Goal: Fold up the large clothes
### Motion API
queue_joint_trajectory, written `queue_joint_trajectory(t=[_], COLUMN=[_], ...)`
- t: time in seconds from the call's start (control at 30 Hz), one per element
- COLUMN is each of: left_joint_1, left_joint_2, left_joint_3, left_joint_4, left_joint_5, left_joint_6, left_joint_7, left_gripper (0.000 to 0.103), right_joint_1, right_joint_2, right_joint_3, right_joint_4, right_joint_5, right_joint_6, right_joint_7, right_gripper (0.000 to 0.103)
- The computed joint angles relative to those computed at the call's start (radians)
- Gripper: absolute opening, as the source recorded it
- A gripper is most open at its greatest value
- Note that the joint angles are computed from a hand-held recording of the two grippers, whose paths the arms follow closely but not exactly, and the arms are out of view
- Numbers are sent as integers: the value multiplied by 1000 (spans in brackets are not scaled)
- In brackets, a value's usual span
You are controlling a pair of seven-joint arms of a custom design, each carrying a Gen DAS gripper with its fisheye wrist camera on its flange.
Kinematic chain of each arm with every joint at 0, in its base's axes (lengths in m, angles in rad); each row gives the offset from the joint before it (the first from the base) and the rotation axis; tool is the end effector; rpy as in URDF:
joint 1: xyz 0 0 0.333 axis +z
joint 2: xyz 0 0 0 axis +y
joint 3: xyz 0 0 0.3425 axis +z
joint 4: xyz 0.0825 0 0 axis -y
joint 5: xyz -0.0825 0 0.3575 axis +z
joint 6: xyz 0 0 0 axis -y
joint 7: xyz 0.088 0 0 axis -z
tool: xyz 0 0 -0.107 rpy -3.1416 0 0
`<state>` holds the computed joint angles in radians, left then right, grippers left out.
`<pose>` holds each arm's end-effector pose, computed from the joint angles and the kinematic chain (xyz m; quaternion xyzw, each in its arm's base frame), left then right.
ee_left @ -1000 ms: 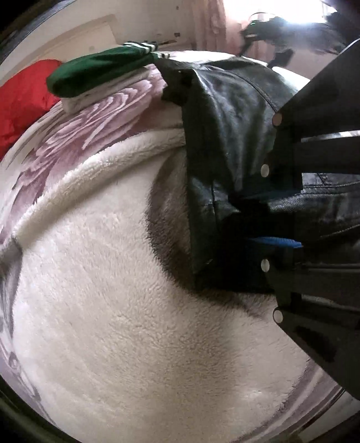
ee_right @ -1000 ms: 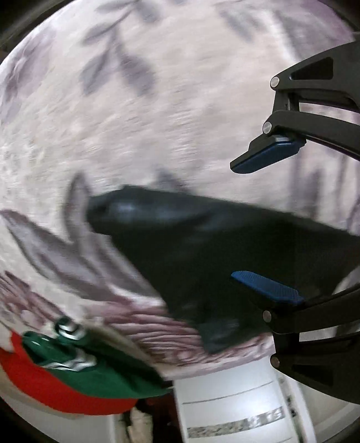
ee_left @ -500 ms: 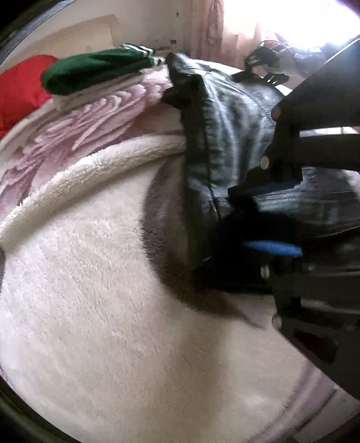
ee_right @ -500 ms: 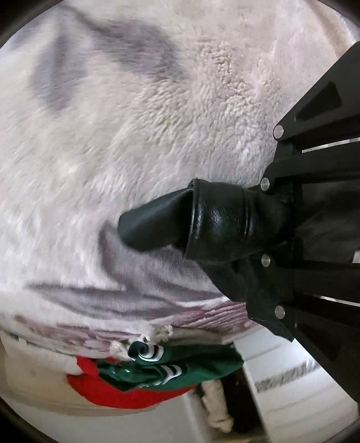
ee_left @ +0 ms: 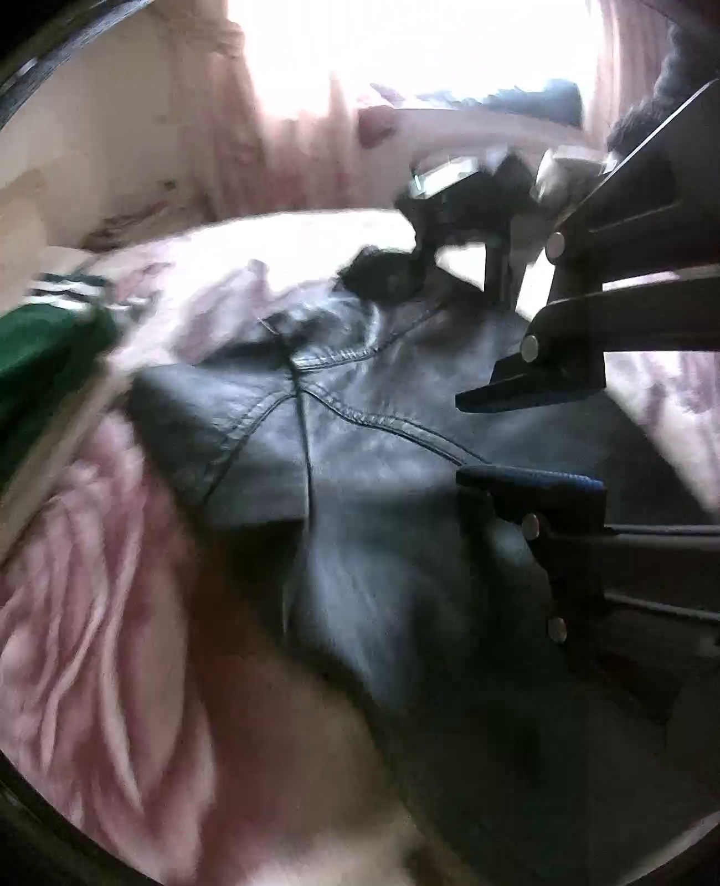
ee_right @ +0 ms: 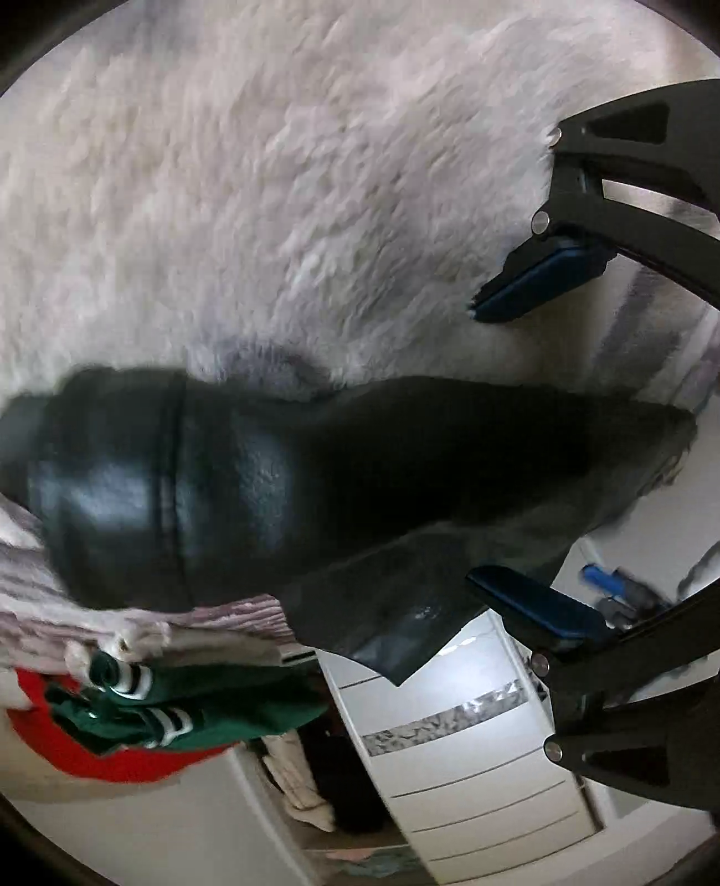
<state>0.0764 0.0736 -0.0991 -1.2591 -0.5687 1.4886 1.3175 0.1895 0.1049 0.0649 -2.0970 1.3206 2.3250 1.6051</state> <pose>0.5331 -0.0702 0.7590 0.7216 -0.6285 0.2290 0.1784 0.5413 0.1576 0.4363 -0.3689 0.7977 0.3521 0.3219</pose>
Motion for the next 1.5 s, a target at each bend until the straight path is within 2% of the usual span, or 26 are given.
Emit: queue_joint_trajectory(t=[0.1,0.17,0.2,0.27,0.4,0.43,0.47,0.5,0.57,0.67,0.8,0.9,0.97,1.07,1.13,1.17,1.2,1.23,1.27,1.3,1.37,1.47,1.5], left_joint_1=[4,32,36,33,37,39,41,42,44,55,62,72,91,109,111,127,175,189,168,122,103,108,125], left_joint_2=[8,-30,-32,-18,-2,-4,-2,-5,-16,-35,-57,-65,-125,-234,-325,-370,-410,-444,-458,-457,-449,-488,-508], left_joint_3=[4,23,28,24,23,23,22,22,23,35,47,60,82,118,149,160,160,165,186,213,213,244,278], left_joint_4=[-86,-186,-193,-164,-153,-159,-160,-167,-187,-224,-265,-229,-231,-273,-392,-480,-567,-638,-675,-676,-658,-696,-697], left_joint_5=[-11,-117,-136,-117,-121,-127,-131,-134,-145,-181,-218,-218,-199,-78,24,19,-49,-101,-120,-107,-96,-137,-143], left_joint_6=[38,83,81,63,66,75,74,78,92,105,118,80,56,5,-15,0,24,68,99,117,125,141,130], left_joint_7=[-47,-38,-28,-21,-9,-6,-4,0,10,23,29,-36,-80,-88,-110,-132,-139,-145,-140,-121,-85,-90,-93], left_gripper=[3,4,4,4,4,4,4,4,4,5,5,4,4,4,4,4,4,4,4,4,4,4,4], right_joint_1=[-3,-3,-2,-2,25,28,32,36,42,76,137,170,162,163,181,184,199,211,228,249,299,382,408], right_joint_2=[18,34,52,84,169,173,172,163,142,122,153,182,180,166,151,144,125,113,103,92,84,116,110], right_joint_3=[5,9,16,26,52,56,55,58,68,79,92,77,79,84,85,85,89,88,89,92,105,138,152], right_joint_4=[9,21,36,68,174,181,185,178,172,233,381,452,450,448,463,467,462,471,480,495,531,619,612], right_joint_5=[86,127,185,253,228,218,169,137,131,7,-316,-547,-591,-675,-764,-796,-836,-884,-940,-1003,-1131,-1270,-1303], right_joint_6=[8,12,15,4,58,78,88,102,138,175,143,142,161,163,139,133,136,126,119,108,83,31,19], right_joint_7=[-70,-109,-161,-228,-241,-215,-175,-152,-141,-105,-18,100,156,215,244,244,249,256,260,255,244,176,131], right_gripper=[92,92,92,92,91,76,34,21,16,15,16,15,14,14,14,14,14,14,14,14,14,14,14])
